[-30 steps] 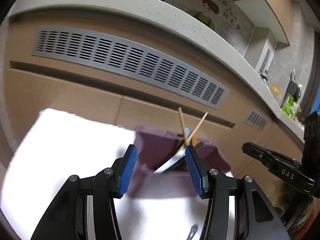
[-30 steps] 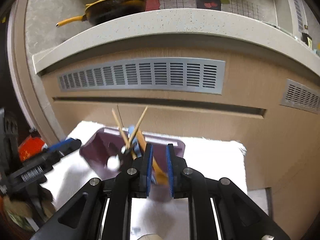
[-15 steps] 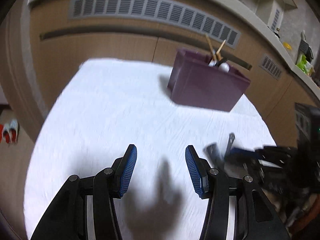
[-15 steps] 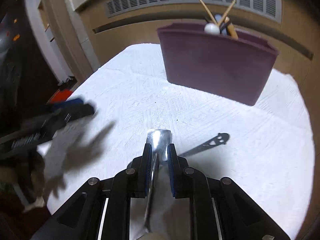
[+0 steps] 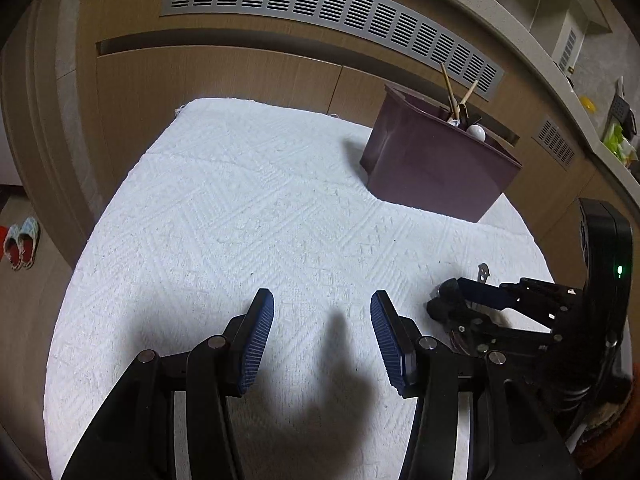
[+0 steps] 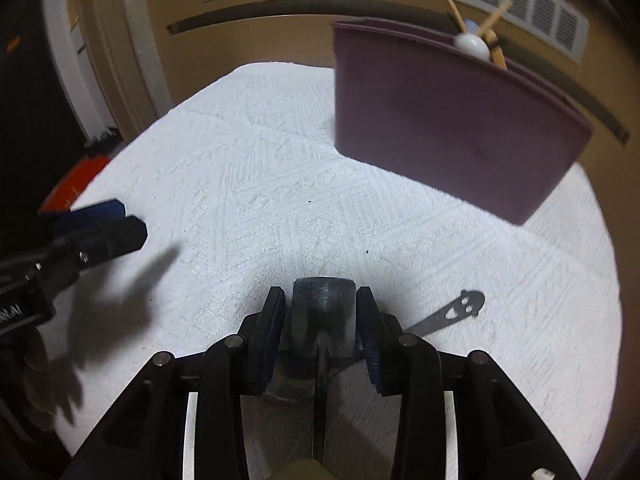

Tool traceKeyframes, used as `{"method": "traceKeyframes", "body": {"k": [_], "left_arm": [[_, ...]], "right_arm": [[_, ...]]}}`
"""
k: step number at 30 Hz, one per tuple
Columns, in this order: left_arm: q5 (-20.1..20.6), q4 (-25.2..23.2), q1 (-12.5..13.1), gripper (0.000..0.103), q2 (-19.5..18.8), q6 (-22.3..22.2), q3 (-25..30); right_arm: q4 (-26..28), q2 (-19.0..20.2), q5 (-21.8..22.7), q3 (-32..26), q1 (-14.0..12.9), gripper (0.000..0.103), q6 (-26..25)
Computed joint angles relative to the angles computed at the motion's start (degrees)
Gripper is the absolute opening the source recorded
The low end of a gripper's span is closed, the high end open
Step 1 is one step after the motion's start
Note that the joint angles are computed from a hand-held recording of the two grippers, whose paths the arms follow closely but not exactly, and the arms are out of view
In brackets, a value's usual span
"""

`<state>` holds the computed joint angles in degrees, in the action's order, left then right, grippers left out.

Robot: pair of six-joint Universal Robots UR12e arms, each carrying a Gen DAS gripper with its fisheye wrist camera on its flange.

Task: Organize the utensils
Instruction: 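Grasp the silver spatula with the right tool while the left tool moves toward a metal spoon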

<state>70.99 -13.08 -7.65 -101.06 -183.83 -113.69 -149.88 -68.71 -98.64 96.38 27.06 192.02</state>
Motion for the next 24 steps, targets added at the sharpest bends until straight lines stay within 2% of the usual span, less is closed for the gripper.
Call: {"method": "traceKeyframes", "body": {"k": [2, 4, 8, 11, 14, 16, 19, 21, 24], "left_arm": [[-0.23, -0.19, 0.01, 0.051, 0.01, 0.1, 0.07], [-0.18, -0.36, -0.08, 0.051, 0.03, 0.17, 0.19], [-0.11, -0.44, -0.25, 0.051, 0.2, 0.48, 0.3], [0.12, -1.06, -0.72, 0.051, 0.25, 1.05, 0.55], [-1.31, -2.85, -1.17, 0.051, 0.32, 1.89, 0.98], [-3.67, -5.0, -1.35, 0.051, 0.44, 2.77, 1.36], [-10.59, -11.02, -1.52, 0.051, 0.36, 5.29, 2.43], [-17.72, -18.01, -1.63, 0.051, -0.06, 8.7, 3.75], [-25.07, -28.96, -2.29, 0.051, -0.92, 14.76, 6.03]], "right_arm": [[0.31, -0.2, -0.04, 0.04, -0.07, 0.029, -0.84], [1.13, -0.48, 0.16, -0.12, -0.46, 0.029, -0.46], [-0.7, -2.25, -2.67, 1.65, -1.1, 0.029, 0.89], [-0.8, -3.54, -5.33, 3.21, -2.52, 0.029, 2.98], [-0.38, -4.9, -7.61, 5.07, -4.12, 0.029, 5.97], [-0.48, -5.88, -8.83, 6.58, -4.94, 0.029, 7.45], [-0.97, -7.82, -8.96, 9.36, -6.29, 0.029, 9.94], [-1.34, -8.77, -8.69, 10.85, -6.91, 0.029, 10.8], [-2.2, -10.03, -8.26, 13.03, -7.66, 0.029, 11.5]]}}
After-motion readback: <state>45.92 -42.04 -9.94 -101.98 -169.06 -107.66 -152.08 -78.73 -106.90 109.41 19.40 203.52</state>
